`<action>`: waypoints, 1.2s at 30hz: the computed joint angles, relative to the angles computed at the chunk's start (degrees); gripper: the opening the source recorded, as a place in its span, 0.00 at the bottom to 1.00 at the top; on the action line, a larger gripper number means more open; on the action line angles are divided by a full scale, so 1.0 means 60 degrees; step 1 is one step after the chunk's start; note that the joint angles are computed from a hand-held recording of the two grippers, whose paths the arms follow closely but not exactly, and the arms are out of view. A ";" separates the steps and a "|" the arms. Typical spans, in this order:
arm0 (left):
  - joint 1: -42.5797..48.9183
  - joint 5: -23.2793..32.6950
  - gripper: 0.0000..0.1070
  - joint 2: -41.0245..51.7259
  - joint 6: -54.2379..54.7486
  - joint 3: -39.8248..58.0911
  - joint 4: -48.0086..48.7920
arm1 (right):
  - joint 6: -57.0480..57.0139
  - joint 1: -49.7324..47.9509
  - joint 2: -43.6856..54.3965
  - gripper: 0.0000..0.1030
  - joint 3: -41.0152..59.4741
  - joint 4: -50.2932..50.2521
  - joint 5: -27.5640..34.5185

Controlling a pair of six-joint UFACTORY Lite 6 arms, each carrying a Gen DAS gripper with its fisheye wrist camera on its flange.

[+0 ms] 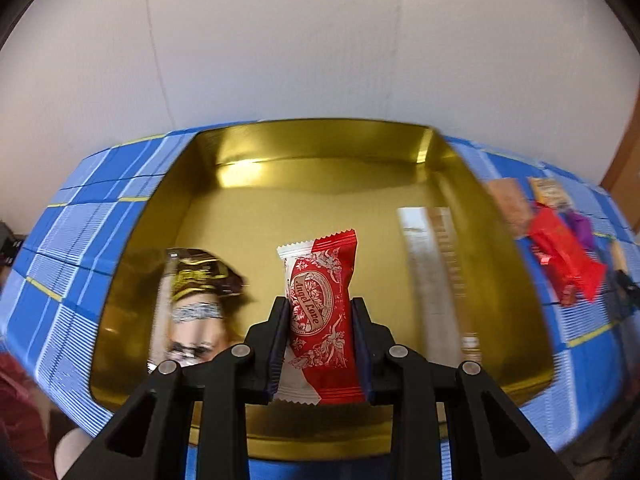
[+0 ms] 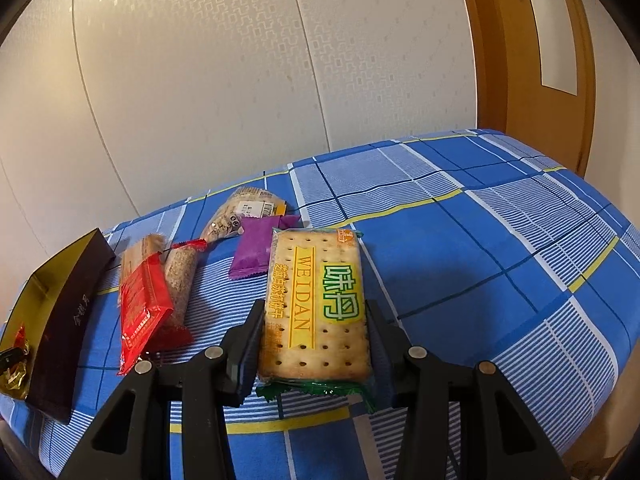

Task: Organize snacks
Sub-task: 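Place the red-and-white snack in the tin with left tool while right holds crackers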

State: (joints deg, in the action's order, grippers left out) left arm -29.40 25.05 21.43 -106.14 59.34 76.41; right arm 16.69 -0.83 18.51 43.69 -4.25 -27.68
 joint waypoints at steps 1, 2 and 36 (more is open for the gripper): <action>0.0120 -0.0020 0.28 0.0064 0.0020 -0.0016 0.0013 | 0.0006 -0.0002 -0.0017 0.46 -0.0023 -0.0004 -0.0021; 0.0273 -0.0054 0.28 0.0117 -0.0091 -0.0071 0.0120 | 0.0015 -0.0005 -0.0035 0.46 -0.0049 -0.0004 -0.0045; -0.2443 0.1372 0.68 -0.1749 -0.3549 -0.2027 0.1286 | -0.0169 0.1360 -0.1759 0.46 -0.1465 0.0059 -0.0609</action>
State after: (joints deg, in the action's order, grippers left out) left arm -44.06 33.28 10.93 -127.44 47.18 84.12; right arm 15.67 7.33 7.96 34.90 -3.90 -31.34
